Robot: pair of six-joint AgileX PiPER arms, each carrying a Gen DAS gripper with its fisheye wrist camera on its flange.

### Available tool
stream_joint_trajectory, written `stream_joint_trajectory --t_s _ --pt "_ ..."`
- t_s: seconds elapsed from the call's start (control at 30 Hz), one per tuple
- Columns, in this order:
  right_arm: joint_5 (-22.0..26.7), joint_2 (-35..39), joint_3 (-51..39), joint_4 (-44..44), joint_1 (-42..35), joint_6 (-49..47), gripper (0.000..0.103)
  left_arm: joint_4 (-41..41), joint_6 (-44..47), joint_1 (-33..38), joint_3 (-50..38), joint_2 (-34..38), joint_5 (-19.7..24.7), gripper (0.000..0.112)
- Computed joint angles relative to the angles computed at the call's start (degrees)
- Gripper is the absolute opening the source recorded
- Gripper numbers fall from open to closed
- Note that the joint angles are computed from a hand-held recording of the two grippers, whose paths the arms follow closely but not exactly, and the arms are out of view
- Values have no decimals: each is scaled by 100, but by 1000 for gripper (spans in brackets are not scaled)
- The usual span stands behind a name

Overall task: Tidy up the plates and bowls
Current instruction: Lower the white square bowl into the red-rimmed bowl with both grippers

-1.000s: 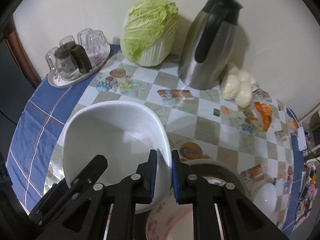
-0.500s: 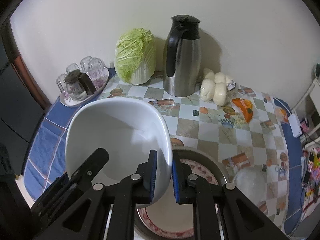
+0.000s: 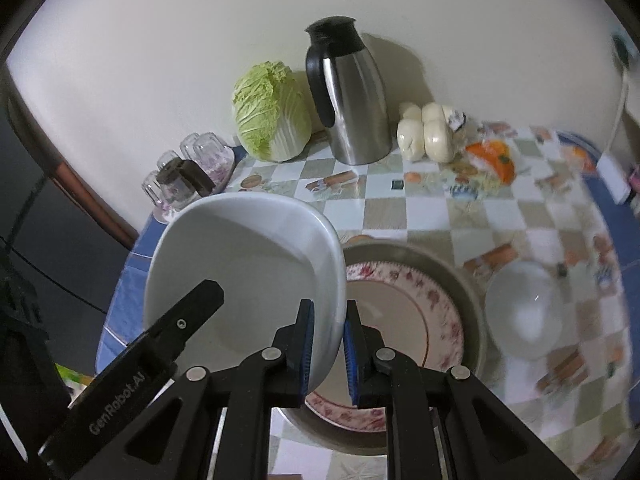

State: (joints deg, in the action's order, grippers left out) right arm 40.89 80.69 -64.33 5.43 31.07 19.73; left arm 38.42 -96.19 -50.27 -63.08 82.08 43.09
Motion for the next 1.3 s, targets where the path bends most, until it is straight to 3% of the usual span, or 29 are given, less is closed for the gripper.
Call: stream_joint_trajectory --t_s 0.2,0.33,0.47,0.8,1.3 --pt "-749 -480 884 876 -290 -546 16 -90 341 -222 -432 359 501 30" --pt "-1020 -614 1111 984 -377 -667 16 -140 550 -310 -778 602 773 30" --pt "-983 -698 1185 1848 -751 -1523 16 -84 554 -412 -1031 748 1006 30" --pt "-715 -879 1467 2866 -1275 -2704 16 127 487 -720 -1476 972 1499 30" --pt "-491 -820 1521 3082 -1740 -3012 17 -412 926 -596 -1885 1493 1432 30"
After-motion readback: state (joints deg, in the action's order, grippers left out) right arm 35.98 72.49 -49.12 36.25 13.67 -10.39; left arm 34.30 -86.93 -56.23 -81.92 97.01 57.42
